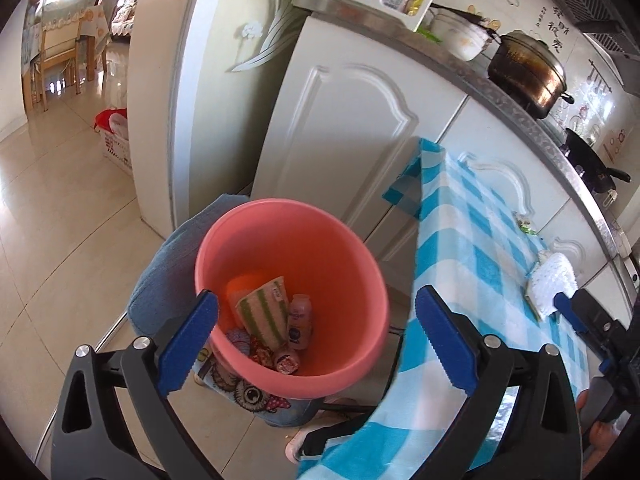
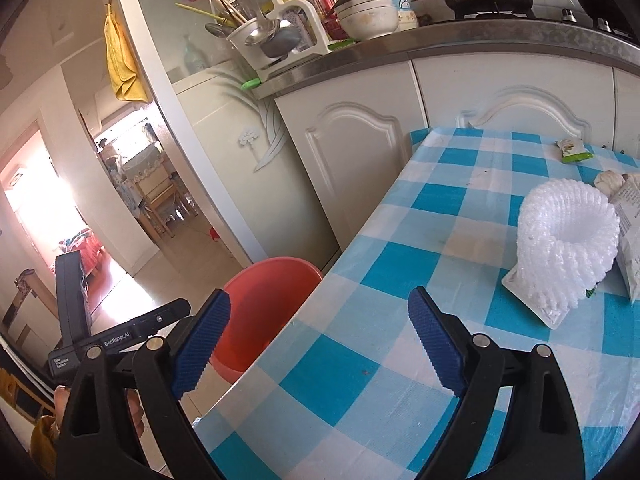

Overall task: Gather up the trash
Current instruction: 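Move both open grippers back over the white foam net and paper packet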

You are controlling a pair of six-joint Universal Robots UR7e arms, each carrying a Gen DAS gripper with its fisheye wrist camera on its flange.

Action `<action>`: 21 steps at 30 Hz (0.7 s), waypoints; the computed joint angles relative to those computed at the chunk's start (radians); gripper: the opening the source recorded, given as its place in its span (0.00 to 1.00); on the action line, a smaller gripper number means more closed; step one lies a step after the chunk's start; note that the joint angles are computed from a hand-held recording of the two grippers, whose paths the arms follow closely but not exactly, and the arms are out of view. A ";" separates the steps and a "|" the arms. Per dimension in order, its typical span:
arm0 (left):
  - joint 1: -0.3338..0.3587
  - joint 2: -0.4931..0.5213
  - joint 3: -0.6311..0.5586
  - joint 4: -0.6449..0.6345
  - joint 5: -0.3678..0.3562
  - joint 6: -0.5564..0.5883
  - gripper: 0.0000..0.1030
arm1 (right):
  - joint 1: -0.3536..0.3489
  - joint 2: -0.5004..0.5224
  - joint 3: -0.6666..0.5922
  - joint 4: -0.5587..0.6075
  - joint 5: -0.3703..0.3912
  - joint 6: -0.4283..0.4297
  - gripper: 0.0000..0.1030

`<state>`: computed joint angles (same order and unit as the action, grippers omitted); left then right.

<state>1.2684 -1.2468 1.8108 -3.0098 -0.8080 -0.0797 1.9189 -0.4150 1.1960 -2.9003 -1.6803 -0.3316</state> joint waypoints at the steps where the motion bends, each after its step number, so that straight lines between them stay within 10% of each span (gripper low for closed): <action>1: -0.008 0.003 0.000 -0.003 -0.002 0.003 0.96 | -0.005 -0.006 0.006 -0.001 0.007 0.010 0.87; 21: -0.152 0.125 -0.100 0.134 0.041 0.022 0.96 | -0.132 -0.144 0.107 -0.117 0.096 0.130 0.89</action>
<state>1.1161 -1.1220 1.7111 -2.8761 -0.7670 -0.0577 1.7874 -0.5589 1.3030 -3.0175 -1.5838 -0.2021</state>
